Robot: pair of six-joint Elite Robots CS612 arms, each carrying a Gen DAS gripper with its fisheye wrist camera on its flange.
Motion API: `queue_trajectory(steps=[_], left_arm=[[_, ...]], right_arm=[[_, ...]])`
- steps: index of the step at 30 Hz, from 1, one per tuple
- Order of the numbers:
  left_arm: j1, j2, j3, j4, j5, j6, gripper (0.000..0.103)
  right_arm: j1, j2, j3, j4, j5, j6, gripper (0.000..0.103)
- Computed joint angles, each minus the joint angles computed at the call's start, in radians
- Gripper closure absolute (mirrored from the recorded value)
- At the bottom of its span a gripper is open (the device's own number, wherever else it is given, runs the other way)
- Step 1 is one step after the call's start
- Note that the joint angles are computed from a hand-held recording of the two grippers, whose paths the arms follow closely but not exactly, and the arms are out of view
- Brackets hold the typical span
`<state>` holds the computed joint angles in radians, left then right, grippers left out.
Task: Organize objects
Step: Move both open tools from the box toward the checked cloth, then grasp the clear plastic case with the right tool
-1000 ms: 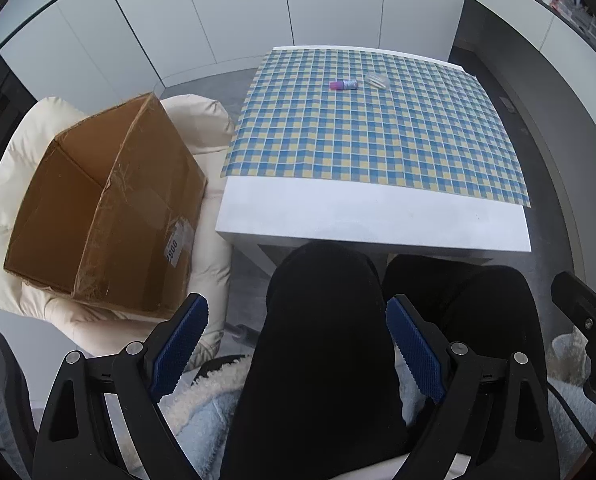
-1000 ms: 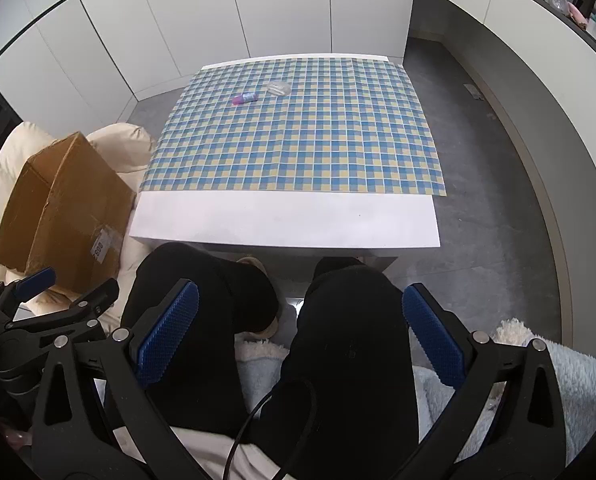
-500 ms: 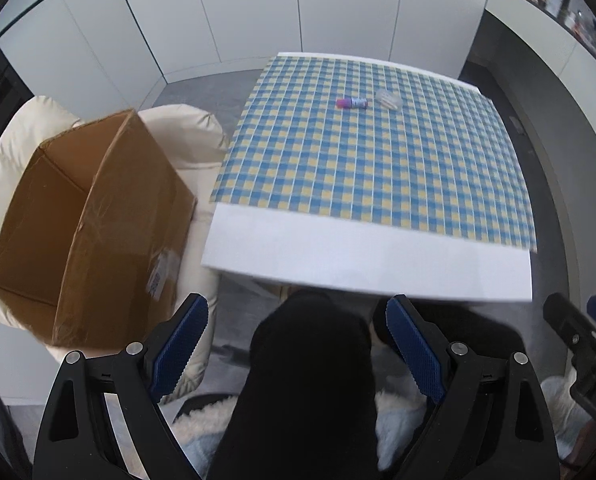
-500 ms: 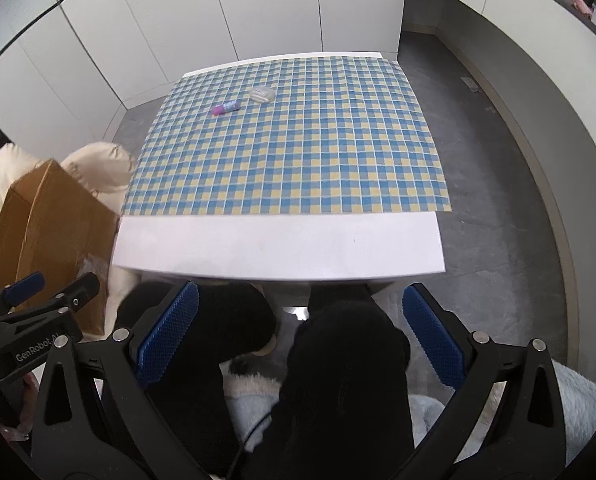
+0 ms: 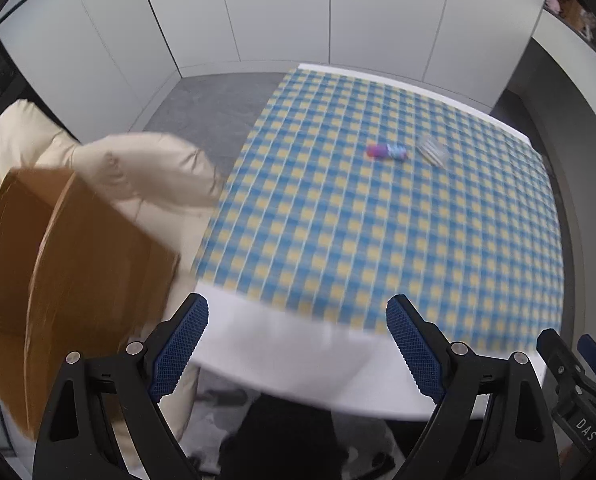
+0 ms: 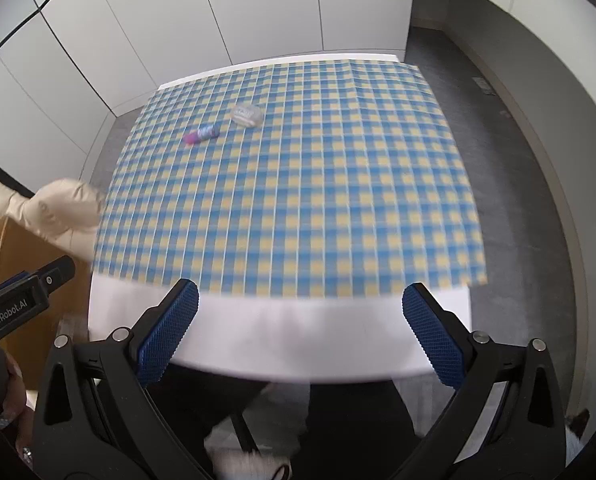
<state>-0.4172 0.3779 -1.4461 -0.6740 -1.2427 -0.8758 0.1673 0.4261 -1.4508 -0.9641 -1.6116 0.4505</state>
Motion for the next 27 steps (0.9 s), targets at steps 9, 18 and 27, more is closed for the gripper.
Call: queue_trajectory(steps=[9,18,27], left_arm=[[0.055,-0.008,0.183,-0.138,-0.035,0.038,0.012],[0.089,0.002,0.275,-0.193,-0.061,0.020,0.012],[0.106,0.029,0.270,-0.206,-0.120,-0.040,0.012]], right_arm=[[-0.047,-0.021,0.220,-0.164,0.113,-0.002,0.000],[-0.067,-0.106,0.524,-0.364,0.205,0.046,0.000],[-0.059,-0.226,0.840,-0.601,0.214,0.234,0.000]])
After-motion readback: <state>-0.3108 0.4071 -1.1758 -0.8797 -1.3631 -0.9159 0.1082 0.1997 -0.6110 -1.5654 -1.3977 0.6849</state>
